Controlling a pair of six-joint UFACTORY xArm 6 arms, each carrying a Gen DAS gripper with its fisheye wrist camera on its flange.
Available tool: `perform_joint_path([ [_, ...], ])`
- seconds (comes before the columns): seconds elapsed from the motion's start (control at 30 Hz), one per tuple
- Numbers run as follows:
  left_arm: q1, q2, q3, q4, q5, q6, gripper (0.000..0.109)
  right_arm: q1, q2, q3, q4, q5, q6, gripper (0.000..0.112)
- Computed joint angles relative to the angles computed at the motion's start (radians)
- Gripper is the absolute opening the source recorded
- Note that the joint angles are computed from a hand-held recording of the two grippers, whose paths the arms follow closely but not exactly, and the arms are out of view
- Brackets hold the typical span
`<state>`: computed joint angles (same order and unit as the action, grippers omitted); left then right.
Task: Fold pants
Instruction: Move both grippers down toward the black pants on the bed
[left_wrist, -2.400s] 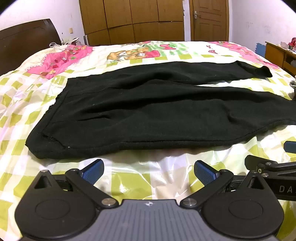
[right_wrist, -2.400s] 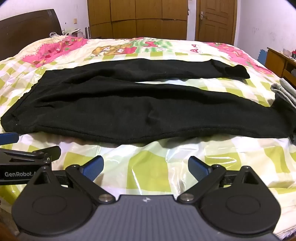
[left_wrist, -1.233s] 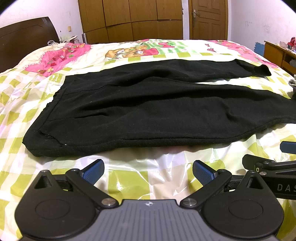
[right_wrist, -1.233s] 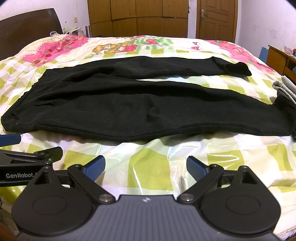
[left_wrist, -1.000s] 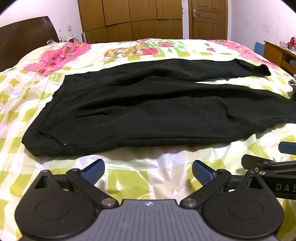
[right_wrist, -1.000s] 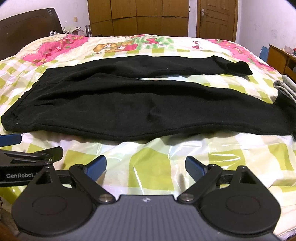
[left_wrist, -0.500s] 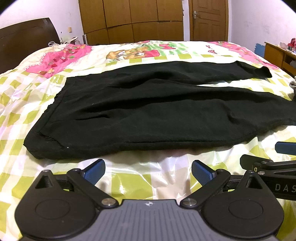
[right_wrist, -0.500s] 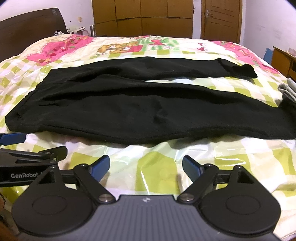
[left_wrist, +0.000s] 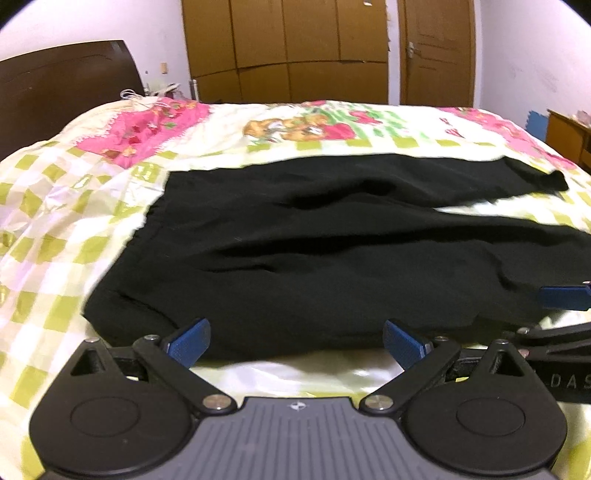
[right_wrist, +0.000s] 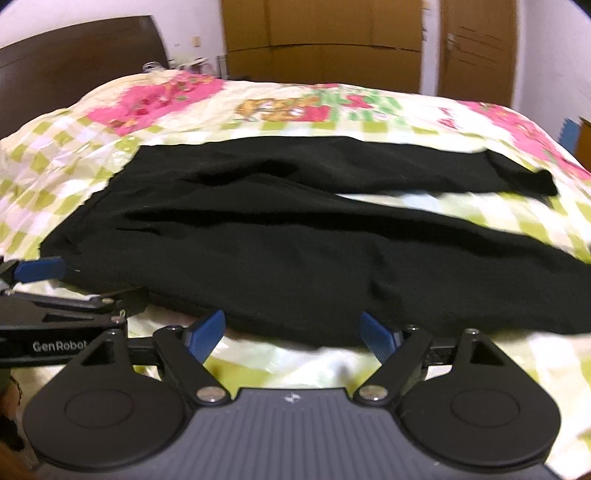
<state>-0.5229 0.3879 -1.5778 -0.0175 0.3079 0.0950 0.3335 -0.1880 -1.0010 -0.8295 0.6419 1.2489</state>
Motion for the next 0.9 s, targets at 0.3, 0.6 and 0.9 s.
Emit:
perform_joint_path([
  [0.3, 0.137, 0.142, -0.182, 0.195, 0.019, -0.097, 0.103, 0.018, 0.266, -0.259, 0.147, -0.138, -0.336, 0.08],
  [0.6, 0.211, 0.326, -0.418, 0.081, 0.096, 0.114, 0.103, 0.077, 0.565, -0.579, 0.393, -0.153, -0.755, 0.08],
  [0.9, 0.266, 0.505, -0.752, -0.269, 0.429, 0.322, 0.061, 0.106, 0.785, -0.876, 0.46, -0.007, -0.88, 0.023],
])
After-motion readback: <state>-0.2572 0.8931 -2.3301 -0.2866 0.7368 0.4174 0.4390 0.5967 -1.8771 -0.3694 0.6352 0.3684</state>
